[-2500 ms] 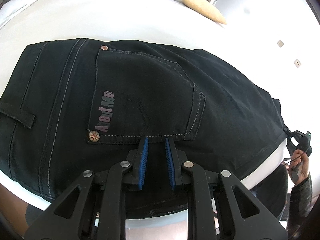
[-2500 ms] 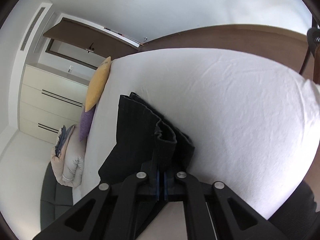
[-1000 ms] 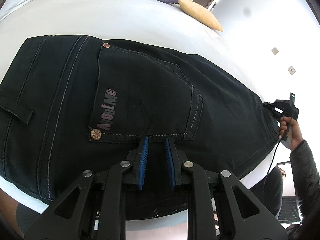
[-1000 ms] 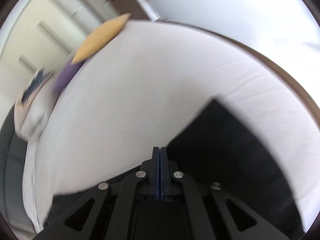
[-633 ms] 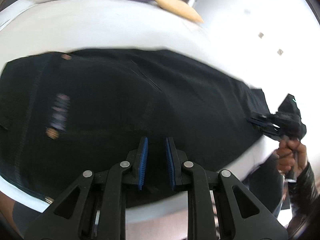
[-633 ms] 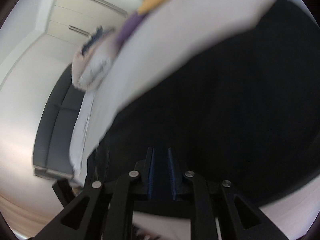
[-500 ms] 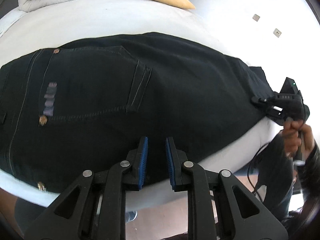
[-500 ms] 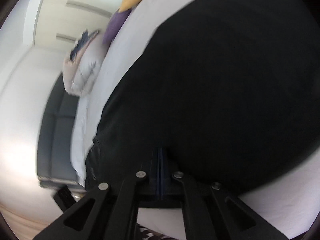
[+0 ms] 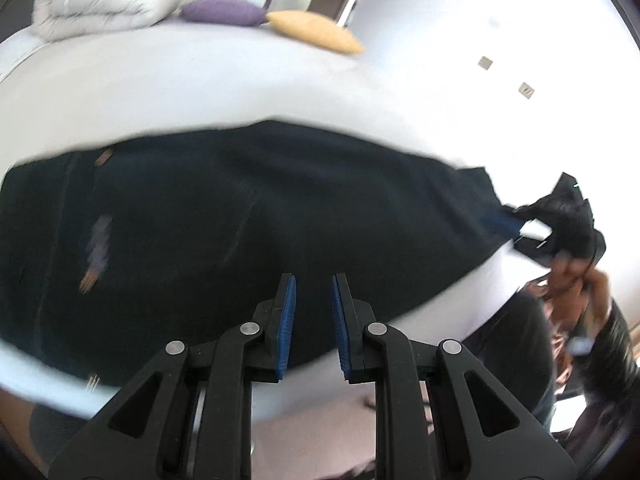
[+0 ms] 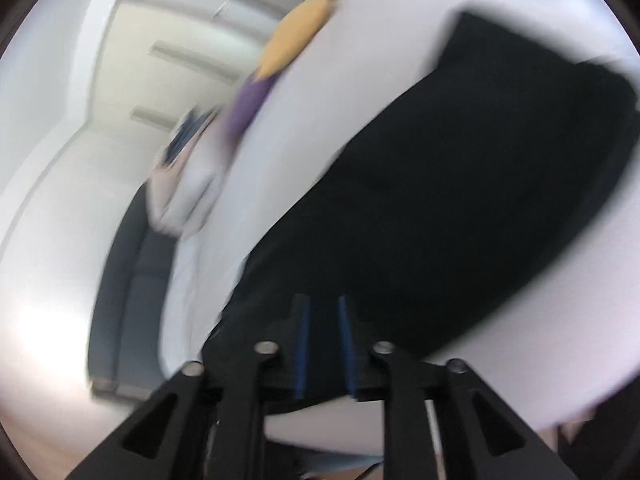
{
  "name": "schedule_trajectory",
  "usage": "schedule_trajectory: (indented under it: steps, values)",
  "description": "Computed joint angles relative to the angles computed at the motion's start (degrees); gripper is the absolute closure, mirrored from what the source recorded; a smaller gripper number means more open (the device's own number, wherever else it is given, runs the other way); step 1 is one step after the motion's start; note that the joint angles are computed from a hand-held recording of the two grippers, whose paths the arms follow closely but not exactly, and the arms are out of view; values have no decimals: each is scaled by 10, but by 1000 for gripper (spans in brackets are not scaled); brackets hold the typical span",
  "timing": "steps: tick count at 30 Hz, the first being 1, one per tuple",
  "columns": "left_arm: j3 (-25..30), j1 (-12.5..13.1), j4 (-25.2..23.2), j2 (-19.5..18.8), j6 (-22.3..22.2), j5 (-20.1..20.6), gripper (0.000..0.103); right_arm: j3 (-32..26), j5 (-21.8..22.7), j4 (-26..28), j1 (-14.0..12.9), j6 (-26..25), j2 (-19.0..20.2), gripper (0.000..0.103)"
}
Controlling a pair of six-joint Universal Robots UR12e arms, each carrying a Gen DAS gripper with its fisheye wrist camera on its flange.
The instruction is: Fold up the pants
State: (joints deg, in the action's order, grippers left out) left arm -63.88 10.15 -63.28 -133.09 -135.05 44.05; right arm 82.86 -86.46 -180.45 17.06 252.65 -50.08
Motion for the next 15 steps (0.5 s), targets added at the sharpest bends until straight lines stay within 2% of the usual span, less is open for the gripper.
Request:
schedule_trajectory:
  steps: [2,3,5,7,9,12,14,15]
  values:
    - [19,-11,-15,-13,-5,-24,85,-54,39,28,2,-8,35,77]
    - [24,-15,-17,-17,-10,-23,85,-76,52,43,2,-13,49,77]
    - [39,-27,-33,-30,-30,20,86,-101,65,79,4,-10,67,77]
    - [39,-29,-66,-33,-18,36,86,-84,69,70,6,-6,63,87]
    - [12,-22,-55,-24,-10,27,86,-63,64,66,10,-14,54,103]
    - [-11,-9,-73,-12,7,7,86,-10,48,11,13,17,34,103]
    - [-13,-4,-72,-5,10,15,86,9,14,28,17,24,15,103]
    - [-15,-4,-56,-4,-2,19,86,6,-12,59,23,26,6,103]
